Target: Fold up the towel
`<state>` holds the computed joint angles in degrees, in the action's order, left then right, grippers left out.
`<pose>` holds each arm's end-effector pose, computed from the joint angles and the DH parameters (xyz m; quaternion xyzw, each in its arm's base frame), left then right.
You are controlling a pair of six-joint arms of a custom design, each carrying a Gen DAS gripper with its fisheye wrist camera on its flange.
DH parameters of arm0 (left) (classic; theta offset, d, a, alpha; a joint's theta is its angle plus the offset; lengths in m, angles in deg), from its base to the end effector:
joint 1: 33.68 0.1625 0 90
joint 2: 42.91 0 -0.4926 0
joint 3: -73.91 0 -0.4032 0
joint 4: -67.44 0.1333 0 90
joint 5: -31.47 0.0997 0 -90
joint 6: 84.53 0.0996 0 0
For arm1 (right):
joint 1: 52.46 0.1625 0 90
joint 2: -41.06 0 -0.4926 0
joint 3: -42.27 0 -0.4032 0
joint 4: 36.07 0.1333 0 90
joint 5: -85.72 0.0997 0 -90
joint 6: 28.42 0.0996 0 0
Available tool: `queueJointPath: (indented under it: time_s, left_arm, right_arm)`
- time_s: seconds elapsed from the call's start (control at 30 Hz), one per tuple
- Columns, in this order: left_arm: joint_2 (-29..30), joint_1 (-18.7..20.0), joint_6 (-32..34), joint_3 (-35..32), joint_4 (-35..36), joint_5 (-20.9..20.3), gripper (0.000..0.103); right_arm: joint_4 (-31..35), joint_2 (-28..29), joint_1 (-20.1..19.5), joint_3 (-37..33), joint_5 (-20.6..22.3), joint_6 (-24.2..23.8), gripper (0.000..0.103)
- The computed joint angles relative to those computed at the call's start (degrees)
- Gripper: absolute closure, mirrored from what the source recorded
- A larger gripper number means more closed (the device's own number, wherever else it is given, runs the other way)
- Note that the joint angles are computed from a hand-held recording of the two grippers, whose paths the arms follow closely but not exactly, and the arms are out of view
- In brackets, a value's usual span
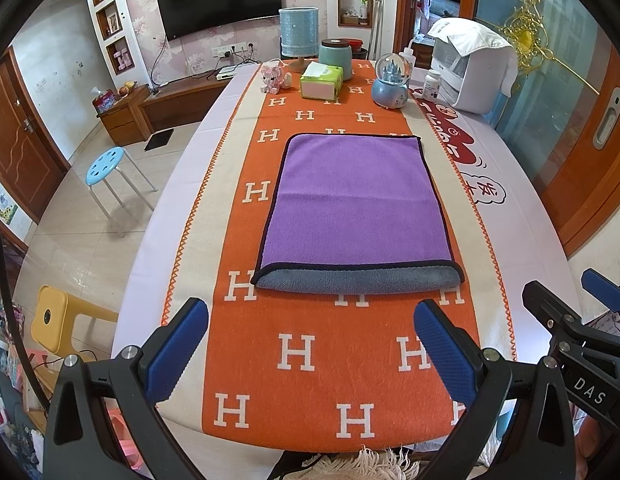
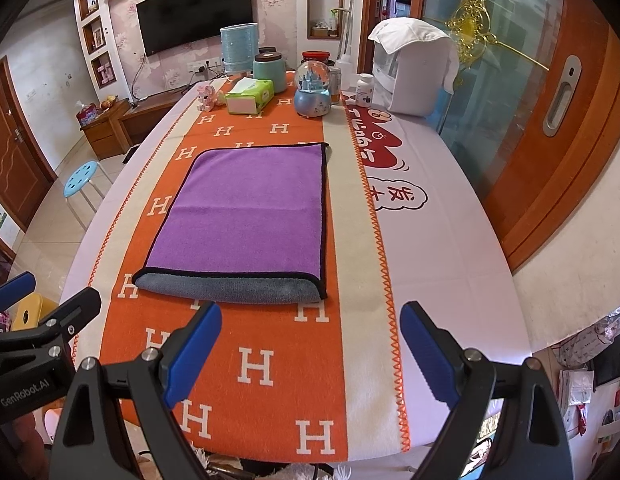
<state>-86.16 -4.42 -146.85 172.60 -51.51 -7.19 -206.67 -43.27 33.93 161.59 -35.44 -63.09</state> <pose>-0.4630 -0.5014 0.0678 0.0871 0.8786 -0.2722 0.3825 0.0495 -0.5138 0.4331 0.1374 -0.8834 0.2715 0.3563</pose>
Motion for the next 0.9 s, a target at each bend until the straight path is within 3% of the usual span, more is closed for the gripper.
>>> queueJointPath:
  time_s: [0.53,0.7,0.9]
  left_arm:
    - [-0.42,2.38,1.0,-0.81,-0.43,0.14,0.001]
    - [-0.54,3.82,1.18,-1.33,0.64,2.75,0.001]
    - [-0.4,5.37,6.44,-1.68,-1.6,6.04,0.001]
  right_arm:
    - [1.83,1.59,0.22,-1.21,0.08,0.96,0.012]
    - [2.27,2.87,-0.09,-2.46,0.22,0.25,0.012]
    - [1.94,4.71,-0.72,-3.78,0.53,-1.25,0.015]
